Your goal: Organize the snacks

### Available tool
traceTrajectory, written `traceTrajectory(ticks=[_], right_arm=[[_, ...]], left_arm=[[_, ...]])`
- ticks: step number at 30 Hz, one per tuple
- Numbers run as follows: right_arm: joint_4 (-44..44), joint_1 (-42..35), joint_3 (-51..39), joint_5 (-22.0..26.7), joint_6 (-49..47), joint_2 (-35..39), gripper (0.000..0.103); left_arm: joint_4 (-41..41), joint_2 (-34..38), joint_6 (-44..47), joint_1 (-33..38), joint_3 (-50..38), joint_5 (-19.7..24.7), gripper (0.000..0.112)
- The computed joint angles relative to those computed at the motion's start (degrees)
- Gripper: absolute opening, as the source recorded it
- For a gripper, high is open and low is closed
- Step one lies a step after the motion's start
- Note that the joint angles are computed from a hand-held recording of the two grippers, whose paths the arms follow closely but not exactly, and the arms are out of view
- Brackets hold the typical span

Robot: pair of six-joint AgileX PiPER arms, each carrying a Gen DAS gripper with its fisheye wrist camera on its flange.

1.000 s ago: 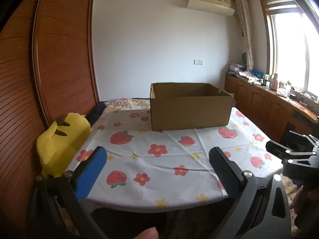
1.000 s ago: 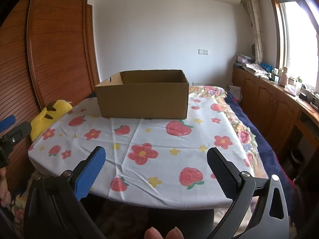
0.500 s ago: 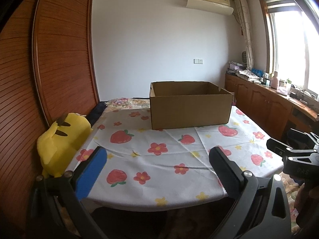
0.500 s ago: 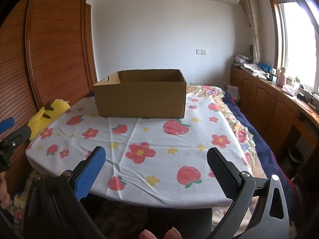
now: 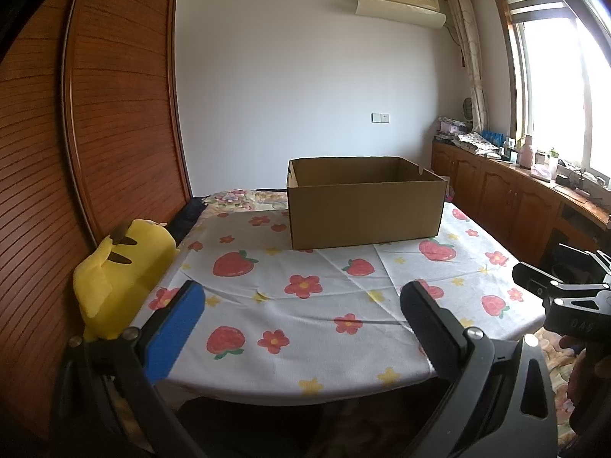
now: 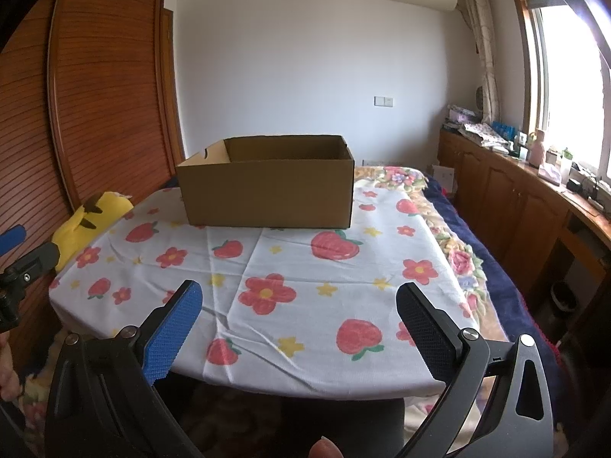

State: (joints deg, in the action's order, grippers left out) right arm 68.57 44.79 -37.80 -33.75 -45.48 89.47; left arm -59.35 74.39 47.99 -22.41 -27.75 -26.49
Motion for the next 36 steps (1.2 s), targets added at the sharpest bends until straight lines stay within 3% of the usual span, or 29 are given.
traceTrajectory(ticks=[36], right_arm=[[1.9, 1.1, -0.1, -1.1, -1.7, -0.4, 0.103]], left_arm=[[-3.9, -1.4, 4.1, -1.7, -0.1, -1.6, 0.103]])
